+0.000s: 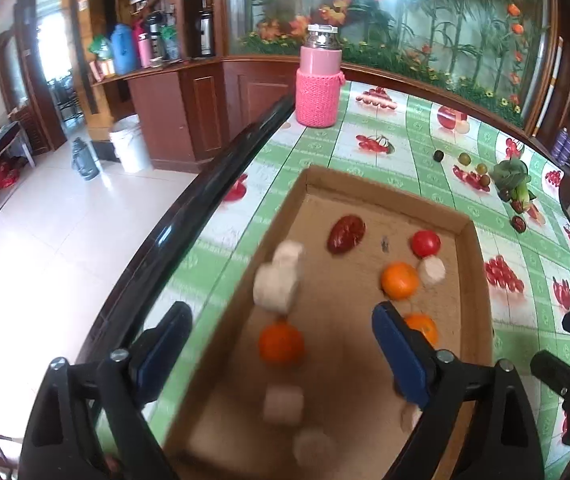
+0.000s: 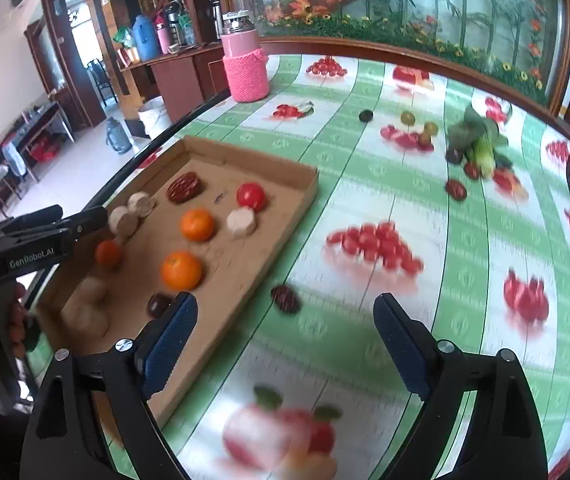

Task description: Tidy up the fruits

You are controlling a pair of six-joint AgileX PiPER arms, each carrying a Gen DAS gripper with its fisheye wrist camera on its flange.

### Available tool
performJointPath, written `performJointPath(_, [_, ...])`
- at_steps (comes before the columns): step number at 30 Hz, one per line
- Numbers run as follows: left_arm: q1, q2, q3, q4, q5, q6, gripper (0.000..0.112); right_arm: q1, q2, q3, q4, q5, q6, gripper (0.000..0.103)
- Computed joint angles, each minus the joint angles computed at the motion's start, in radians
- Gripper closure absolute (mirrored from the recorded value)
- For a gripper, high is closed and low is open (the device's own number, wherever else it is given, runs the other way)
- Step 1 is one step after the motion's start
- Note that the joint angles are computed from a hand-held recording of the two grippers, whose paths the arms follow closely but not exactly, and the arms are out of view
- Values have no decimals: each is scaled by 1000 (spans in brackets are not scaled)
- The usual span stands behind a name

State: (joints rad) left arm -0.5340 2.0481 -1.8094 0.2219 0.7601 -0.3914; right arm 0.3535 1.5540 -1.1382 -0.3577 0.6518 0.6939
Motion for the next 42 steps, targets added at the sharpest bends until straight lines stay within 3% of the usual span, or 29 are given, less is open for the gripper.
performJointPath(2, [-27, -52, 89, 45, -30, -67, 18, 16, -34, 40, 4, 1, 17, 3])
performJointPath(9, [-133, -232, 367, 183, -97, -331, 13, 102, -132, 170, -11, 32, 76, 2])
performJointPath(12, [-167, -260, 407, 200, -45, -421, 12, 145, -166, 232, -67, 28, 106, 2])
performJointPath(17, [-253, -322, 509, 364, 15, -619, 10, 151, -233, 315, -35, -21, 82, 2])
performJointPath(22, [-243, -404, 616, 380, -62, -579, 10, 186, -297, 366, -59, -14, 189, 2])
performJointPath(25, [-220, -423, 646, 370, -108, -502, 10, 275, -322, 375, -197, 46, 391, 2])
performJointPath(28, [-218, -422, 644, 396, -96, -480, 10, 386, -306, 357, -320, 139, 590, 2])
performJointPath(34, [-232, -444, 670, 536, -105, -503, 10, 541, -221, 283, -404, 269, 812, 2])
performJointPath(42, [-98, -484, 721, 243, -266, -266, 10, 655, -163, 222, -460, 405, 948, 2])
